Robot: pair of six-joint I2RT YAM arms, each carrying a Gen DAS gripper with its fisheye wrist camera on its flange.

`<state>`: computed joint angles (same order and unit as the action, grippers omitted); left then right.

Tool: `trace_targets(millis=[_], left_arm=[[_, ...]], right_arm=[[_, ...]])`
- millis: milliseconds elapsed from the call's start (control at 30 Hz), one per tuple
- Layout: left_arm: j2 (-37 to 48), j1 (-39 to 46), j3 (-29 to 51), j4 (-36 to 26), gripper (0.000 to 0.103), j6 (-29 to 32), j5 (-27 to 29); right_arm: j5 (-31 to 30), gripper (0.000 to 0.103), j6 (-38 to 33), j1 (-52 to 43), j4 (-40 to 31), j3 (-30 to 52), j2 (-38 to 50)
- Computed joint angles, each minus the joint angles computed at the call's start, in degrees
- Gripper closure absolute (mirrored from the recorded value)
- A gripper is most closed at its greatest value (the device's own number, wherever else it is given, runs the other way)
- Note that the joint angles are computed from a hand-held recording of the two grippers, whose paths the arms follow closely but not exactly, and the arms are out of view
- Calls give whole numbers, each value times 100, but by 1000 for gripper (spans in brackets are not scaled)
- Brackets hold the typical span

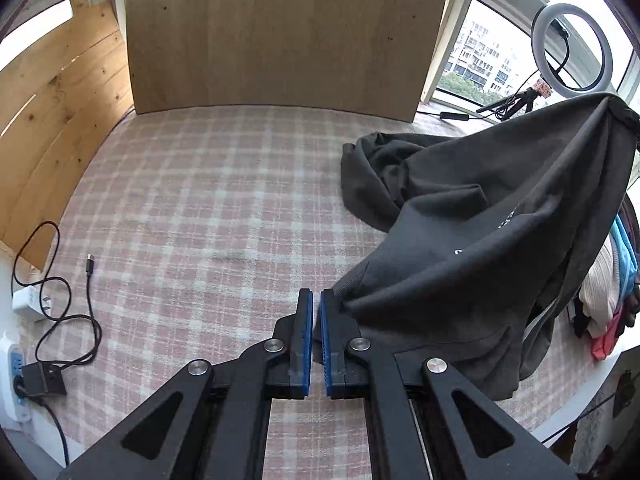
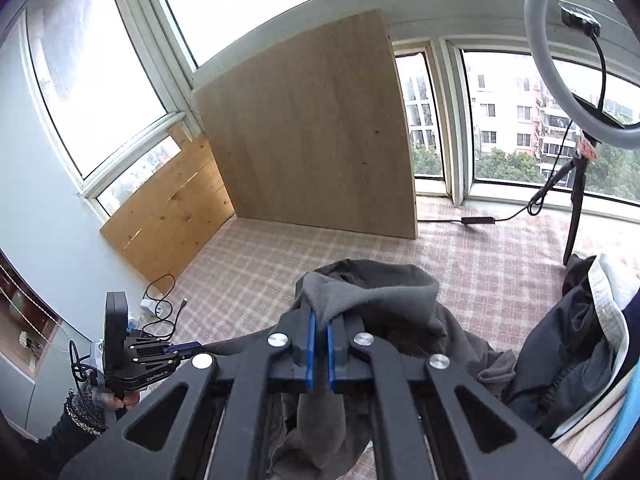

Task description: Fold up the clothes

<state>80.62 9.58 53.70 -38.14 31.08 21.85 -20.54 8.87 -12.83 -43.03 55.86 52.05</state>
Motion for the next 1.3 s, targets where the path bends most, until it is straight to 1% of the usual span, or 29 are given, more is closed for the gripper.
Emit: trace_targets(millis=[33, 100, 133, 167, 200, 233, 267, 300, 333, 367, 433, 467, 500, 533, 567, 667, 733, 767, 800, 833, 867, 933, 1033, 1067, 1100, 1133, 1200, 1267, 1300], left_arm=[[-130, 81, -25, 113, 97, 0, -113], [-140, 222, 23, 359, 92, -101, -443], [-80, 306, 80, 424, 84, -161, -558], [100, 421, 205, 357, 82, -244, -571], [270, 537, 314, 272, 82, -313, -518], [338, 649, 324, 152, 82, -341, -317], [199, 716, 183, 30, 79, -305, -109], [-46, 742, -50, -78, 76, -177, 70], [-304, 705, -297, -179, 69, -43, 193], [-590, 524, -578, -245, 61, 78, 200], [-1078, 34, -1069, -413, 56, 183, 243], [-1274, -284, -1288, -462, 55, 148, 254], [-1420, -661, -1490, -436, 55, 31, 232], [-1538, -1069, -1685, -343, 52, -123, 168], [-1612, -1533, -1879, -115, 48, -340, -22], [-1385, -2814, -2191, 712, 48, -1050, -764], [-940, -3167, -2126, 1100, 48, -1337, -967], [-709, -3327, -2076, 1277, 52, -1464, -1060], [-457, -3371, -1980, 1377, 59, -1537, -1022], [-193, -3200, -1804, 1311, 86, -1523, -725], [-36, -3006, -1641, 1176, 95, -1510, -441], [-84, -2645, -1445, 942, 95, -1436, -159], [-306, -2183, -1229, 572, 93, -1133, -73], [-323, -2094, -1148, 456, 90, -1060, -114], [-378, -2032, -1116, 397, 90, -1009, -206], [-446, -1943, -1090, 323, 90, -946, -274], [-516, -1710, -997, 123, 84, -820, -304], [-613, -1446, -973, 13, 73, -692, -247], [-669, -1296, -979, -23, 72, -604, -218]], right_arm=[[90, 99, 32, 162, 113, 193, 158], [462, 99, 69, 552, 475, 491, 560], [759, 99, 21, 723, 590, 663, 878], [1218, 99, -76, 879, 618, 879, 1359], [1658, 99, -163, 1011, 617, 1134, 1850], [2163, 98, -280, 1110, 516, 1420, 2378], [2589, 95, -399, 1119, 298, 1660, 2873], [2772, 95, -472, 1045, 66, 1826, 3267], [2782, 95, -536, 923, -82, 1888, 3535], [2468, 94, -638, 713, -62, 1737, 3548], [1714, 88, -927, 285, 146, 1264, 3272], [1455, 73, -1128, 106, 187, 1063, 3130], [1270, 53, -1378, -59, 189, 878, 3008], [1149, 47, -1602, -200, 210, 692, 2880], [1091, 46, -1780, -306, 247, 510, 2742], [567, 46, -2262, -669, 24, 219, 2546], [241, 46, -2640, -832, -51, 12, 2472], [244, 45, -2812, -826, -21, -128, 2437], [274, 45, -2961, -803, 19, -280, 2386], [290, 45, -3096, -763, 83, -453, 2307], [242, 45, -3257, -732, 157, -630, 2229], [150, 45, -3574, -664, 303, -975, 2082], [90, 45, -3893, -394, 617, -1411, 1874], [115, 45, -3957, -246, 754, -1520, 1821], [179, 45, -4010, -81, 882, -1606, 1802], [294, 45, -4049, 105, 995, -1661, 1827], [604, 45, -4110, 492, 1270, -1774, 1899], [1243, 46, -4130, 917, 1709, -1943, 2019], [1543, 56, -4182, 1060, 1854, -2002, 2112]])
